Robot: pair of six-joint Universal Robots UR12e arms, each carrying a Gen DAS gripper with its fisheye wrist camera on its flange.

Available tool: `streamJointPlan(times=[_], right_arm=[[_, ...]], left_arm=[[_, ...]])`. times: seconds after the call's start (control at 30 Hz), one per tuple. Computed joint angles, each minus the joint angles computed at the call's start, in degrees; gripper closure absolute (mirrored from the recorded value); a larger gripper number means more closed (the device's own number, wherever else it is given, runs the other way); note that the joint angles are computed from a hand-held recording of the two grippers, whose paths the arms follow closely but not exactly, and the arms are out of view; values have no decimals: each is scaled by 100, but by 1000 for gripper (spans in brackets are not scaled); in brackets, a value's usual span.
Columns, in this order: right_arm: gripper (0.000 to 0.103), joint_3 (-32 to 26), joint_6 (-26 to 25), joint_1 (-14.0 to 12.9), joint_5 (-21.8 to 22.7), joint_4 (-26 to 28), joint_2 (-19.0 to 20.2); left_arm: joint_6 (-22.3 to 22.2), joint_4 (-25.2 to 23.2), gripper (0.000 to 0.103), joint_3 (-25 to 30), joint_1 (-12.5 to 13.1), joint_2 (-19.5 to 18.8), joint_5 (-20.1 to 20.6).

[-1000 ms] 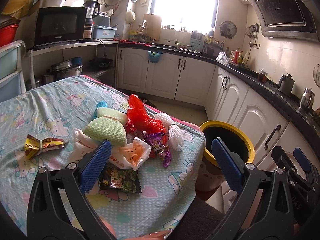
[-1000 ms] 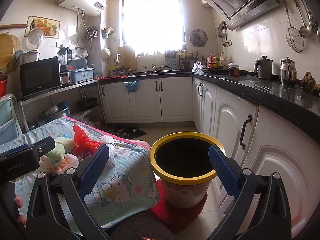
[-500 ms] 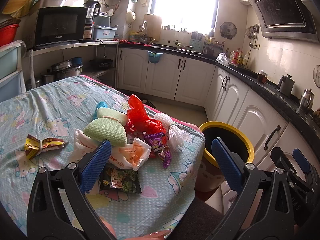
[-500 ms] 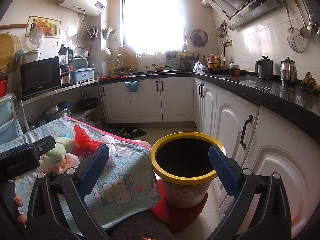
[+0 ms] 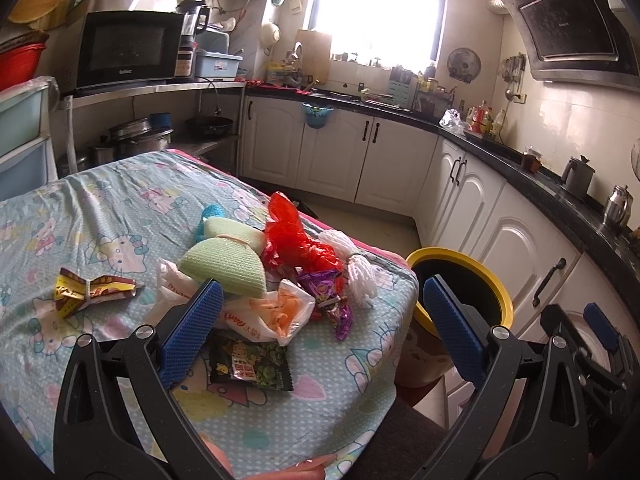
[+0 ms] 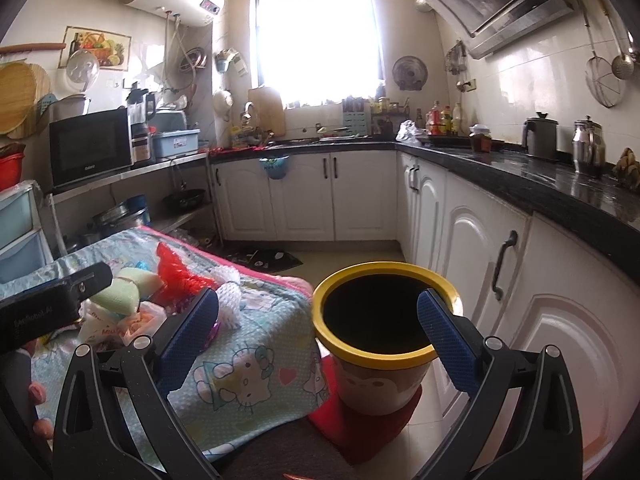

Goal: Collect trash
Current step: 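Grasp the yellow snack wrapper with the left tool while the right tool grasps the white foam net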

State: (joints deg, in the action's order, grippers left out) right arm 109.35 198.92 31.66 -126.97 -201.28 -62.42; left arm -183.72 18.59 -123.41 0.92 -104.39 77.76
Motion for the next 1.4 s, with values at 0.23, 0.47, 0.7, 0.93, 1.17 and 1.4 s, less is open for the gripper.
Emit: streamJointPlan(times=[0.23,0.47,0.7,0.93,1.17,1.4], right_arm=[[6,-215,-239,-6,468,186,54],[6,-581,-433,-59,1178,416,163],[6,-973,-574,-186,1729,724,310],[6,-1404,-458,-369,2022,1187,530],[6,-1771,-533,-547,2044,1753,784],[6,-2073,-467,-802,2841,2640,974]], left_arm=[[-223,63,11,25,126,-40,122],[-582,-97,11,48,397,21,307],[-1019,-428,11,132,705,98,905],[-1666,-1613,11,307,1128,144,928],[-2388,-2319,11,391,1475,-8,76],[-3364,-2776,14,671,1511,-369,-387]])
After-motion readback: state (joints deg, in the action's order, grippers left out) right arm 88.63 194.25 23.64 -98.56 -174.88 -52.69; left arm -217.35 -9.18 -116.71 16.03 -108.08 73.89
